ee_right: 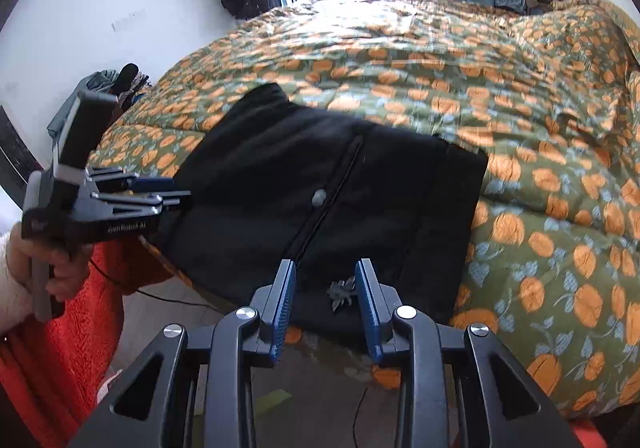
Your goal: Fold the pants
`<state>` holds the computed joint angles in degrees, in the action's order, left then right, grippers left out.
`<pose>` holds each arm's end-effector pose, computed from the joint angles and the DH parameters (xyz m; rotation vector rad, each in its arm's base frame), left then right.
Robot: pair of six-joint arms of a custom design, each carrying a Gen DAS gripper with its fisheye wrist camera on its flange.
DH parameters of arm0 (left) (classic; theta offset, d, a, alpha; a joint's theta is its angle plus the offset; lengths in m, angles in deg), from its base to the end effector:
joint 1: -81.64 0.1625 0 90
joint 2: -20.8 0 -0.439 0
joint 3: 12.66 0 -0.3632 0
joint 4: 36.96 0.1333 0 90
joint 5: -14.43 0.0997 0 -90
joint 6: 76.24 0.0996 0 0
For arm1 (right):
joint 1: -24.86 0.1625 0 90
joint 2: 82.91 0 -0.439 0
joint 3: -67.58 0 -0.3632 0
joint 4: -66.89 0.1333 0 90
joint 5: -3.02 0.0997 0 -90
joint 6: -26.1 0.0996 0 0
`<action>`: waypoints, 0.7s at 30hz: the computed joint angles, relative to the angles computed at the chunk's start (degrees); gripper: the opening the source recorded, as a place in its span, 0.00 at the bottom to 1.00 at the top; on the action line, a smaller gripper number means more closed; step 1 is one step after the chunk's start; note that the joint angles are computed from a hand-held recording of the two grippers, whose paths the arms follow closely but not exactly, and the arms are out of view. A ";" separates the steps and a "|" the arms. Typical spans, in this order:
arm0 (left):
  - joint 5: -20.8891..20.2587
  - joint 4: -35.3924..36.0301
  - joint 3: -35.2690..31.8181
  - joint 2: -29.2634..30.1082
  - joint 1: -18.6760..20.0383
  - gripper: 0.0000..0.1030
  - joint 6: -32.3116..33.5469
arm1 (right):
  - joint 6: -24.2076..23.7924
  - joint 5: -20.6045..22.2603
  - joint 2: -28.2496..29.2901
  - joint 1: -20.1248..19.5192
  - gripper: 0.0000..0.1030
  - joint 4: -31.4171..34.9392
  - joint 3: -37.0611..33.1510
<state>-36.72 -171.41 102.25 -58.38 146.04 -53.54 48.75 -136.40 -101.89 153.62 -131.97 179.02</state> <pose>-0.0341 -0.5243 0.3200 0.9460 2.2716 -0.2094 0.3664 -0.3643 -0.0916 0.1787 -2.3978 0.8610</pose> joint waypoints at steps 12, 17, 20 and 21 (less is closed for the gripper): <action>-1.96 -6.90 1.51 -0.58 2.01 0.74 2.79 | -0.45 5.32 2.33 -2.69 0.31 -9.25 2.04; 1.51 -19.18 -7.22 5.86 4.53 0.98 6.16 | -1.13 3.20 3.05 -1.94 0.32 -7.87 0.85; 3.98 -17.64 -18.72 14.14 7.96 0.98 2.91 | -1.15 3.23 3.10 -2.01 0.31 -7.95 0.79; 5.34 -20.18 -21.54 16.98 8.84 0.98 3.68 | -1.06 3.42 3.05 -2.13 0.32 -8.13 0.87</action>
<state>-31.38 -191.59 80.71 -41.41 154.89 -49.86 47.69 -132.99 -98.85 151.49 -140.10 179.89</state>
